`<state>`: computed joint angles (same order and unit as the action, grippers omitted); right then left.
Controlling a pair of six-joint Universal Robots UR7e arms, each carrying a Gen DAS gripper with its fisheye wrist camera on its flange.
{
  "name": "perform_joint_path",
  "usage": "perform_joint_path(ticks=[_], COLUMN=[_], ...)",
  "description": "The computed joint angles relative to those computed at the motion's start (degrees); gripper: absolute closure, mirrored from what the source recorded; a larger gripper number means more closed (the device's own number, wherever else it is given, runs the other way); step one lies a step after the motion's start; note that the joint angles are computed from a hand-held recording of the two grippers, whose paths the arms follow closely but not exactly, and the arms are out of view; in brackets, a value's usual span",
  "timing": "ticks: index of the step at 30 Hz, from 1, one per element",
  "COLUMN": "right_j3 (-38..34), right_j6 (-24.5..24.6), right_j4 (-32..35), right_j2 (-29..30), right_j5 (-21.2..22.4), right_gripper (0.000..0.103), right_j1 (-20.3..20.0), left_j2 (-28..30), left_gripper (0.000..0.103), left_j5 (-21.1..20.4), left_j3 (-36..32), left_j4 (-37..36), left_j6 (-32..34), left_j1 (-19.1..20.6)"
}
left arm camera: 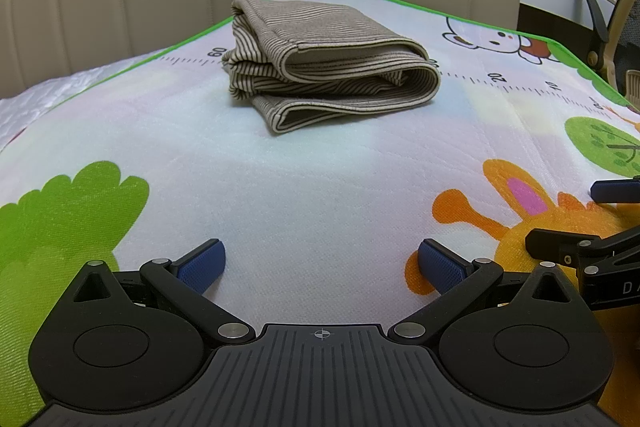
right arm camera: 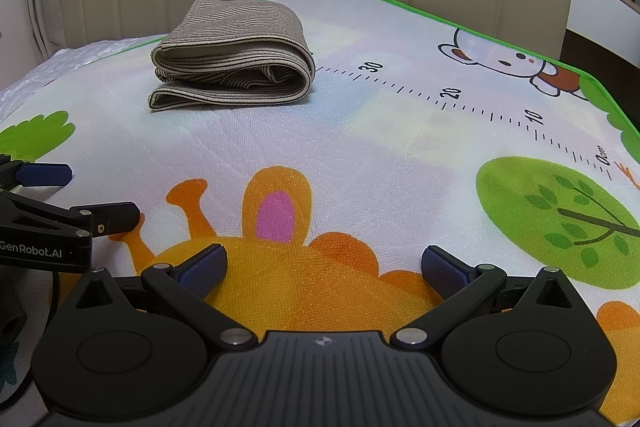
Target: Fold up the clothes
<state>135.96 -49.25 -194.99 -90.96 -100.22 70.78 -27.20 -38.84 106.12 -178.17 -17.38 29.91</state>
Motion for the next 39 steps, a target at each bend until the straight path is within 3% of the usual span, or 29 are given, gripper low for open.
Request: perform_joint_path(ticks=[39], right_j3=[0.0], right_j6=[0.2], right_j4=[-0.7], right_j2=[0.1], right_j5=[-0.3], right_gripper=[0.0], right_j1=[0.1], left_j2=[-0.5], left_gripper=[0.0], left_j5=[-0.7], left_j3=[0.0], left_j4=[0.7], left_j6=[-0.2], left_j1=[0.2])
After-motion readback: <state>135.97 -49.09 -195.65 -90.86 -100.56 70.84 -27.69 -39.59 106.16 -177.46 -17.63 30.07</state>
